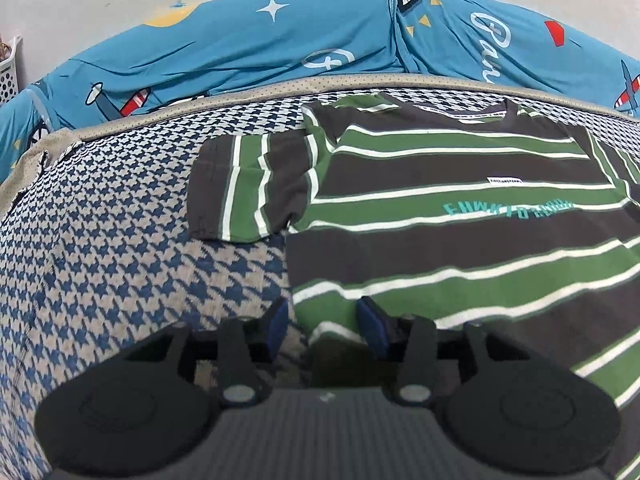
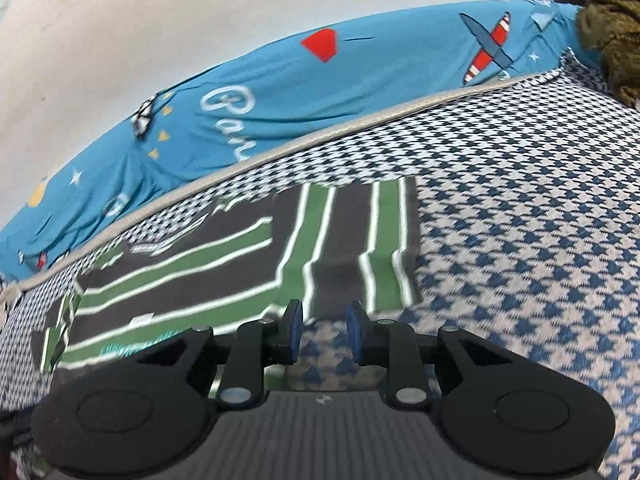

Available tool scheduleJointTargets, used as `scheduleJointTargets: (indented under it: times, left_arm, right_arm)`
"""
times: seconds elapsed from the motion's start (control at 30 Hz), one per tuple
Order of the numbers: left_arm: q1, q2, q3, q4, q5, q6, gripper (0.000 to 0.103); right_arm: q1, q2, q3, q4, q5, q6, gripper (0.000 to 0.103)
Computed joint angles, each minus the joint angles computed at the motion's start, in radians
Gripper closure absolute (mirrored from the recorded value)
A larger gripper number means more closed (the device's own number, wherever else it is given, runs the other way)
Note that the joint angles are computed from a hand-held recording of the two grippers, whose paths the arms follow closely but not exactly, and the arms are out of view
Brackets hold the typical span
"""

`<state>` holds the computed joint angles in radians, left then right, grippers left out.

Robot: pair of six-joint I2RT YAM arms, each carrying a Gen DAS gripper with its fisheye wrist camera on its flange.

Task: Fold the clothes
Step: 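Grasp the unfolded striped sleeve with the right gripper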

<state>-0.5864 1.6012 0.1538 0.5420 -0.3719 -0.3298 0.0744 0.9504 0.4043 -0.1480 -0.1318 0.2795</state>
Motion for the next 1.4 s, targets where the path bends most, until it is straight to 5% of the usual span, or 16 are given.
scheduleJointTargets:
  times: [0.3, 0.57, 1.03, 1.4]
  left_arm:
    - [-0.022, -0.147, -0.066, 0.016, -0.022, -0.032, 0.045]
    - [-0.018, -0.124, -0.052, 0.035, 0.021, -0.062, 0.025]
    - [0.001, -0.059, -0.003, 0.036, 0.070, -0.111, 0.024]
    - [-0.015, -0.008, 0.031, 0.049, 0.082, -0.116, 0.023]
  right_arm:
    - [-0.089, 0.276, 0.098, 0.179, -0.019, -0.010, 0.078]
    - [-0.109, 0.457, 0.181, 0.265, 0.016, -0.051, 0.078]
    - [-0.132, 0.615, 0.258, 0.332, 0.011, -0.145, 0.074]
    - [-0.084, 0.612, 0.251, 0.365, 0.057, -0.188, 0.092]
